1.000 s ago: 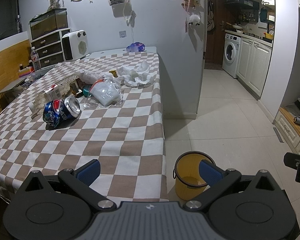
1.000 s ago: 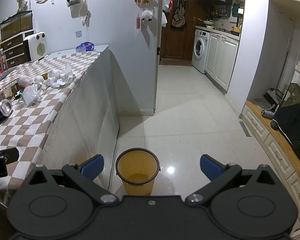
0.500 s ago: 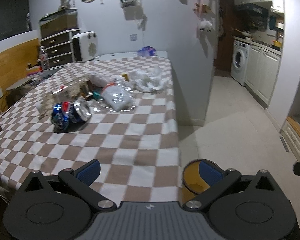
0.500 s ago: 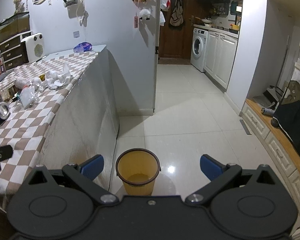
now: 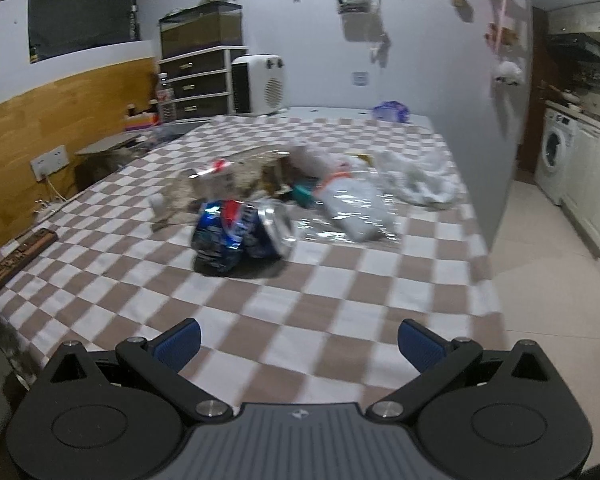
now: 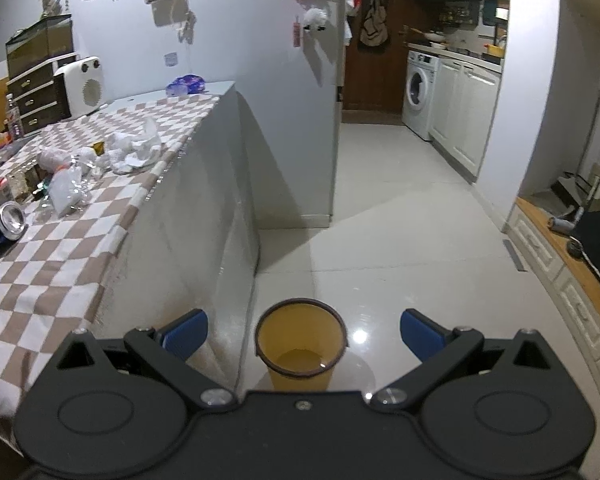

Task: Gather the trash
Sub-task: 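Reach the left tool to the crushed Pepsi can and close on it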

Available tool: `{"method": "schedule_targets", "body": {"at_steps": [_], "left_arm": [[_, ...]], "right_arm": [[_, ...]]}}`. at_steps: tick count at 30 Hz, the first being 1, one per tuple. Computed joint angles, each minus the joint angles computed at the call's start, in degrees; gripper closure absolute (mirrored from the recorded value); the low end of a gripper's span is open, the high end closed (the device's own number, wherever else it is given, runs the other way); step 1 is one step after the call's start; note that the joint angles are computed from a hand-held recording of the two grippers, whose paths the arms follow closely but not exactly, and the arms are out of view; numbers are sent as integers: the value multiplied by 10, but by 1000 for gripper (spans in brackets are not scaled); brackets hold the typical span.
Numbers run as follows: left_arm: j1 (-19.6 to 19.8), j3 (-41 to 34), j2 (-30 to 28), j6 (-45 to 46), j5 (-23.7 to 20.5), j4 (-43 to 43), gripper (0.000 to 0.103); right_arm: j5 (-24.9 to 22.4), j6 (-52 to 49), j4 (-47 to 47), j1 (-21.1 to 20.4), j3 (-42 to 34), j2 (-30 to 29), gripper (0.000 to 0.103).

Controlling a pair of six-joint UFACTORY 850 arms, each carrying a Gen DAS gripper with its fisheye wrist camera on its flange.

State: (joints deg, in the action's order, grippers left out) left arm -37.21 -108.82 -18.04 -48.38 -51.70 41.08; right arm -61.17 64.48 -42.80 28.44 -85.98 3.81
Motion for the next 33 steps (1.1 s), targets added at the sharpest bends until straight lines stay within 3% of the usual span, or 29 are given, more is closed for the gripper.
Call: {"method": "schedule_targets", "body": {"at_steps": [8,14,23,25,28,31,33], "left_arm": [[45,-9,-20,16,47,25,0],[79,-72,-69,61,82,15,0],[117,-220,-175,158,48,-78,0],[121,-252,-197,174,26,-94,0],[124,-254,-201,173,21,-100,0],[128,-250,-200,180,23,-112,0],[132,-283,-220,200,0,-140,0]], "right_arm": [[58,-22,11,-7,-34,-44,0],[125,-34,0,-15,-61,-74,0],[269,-46,-40,-36,-107,-127,0],[311,-87,-11,-46,-121,-142,0],[356,-207,126,-67,-157,-172,0],[357,-269,203,-76,-214,-214,0],[353,-289,239,-81,-252,-243,0]]}}
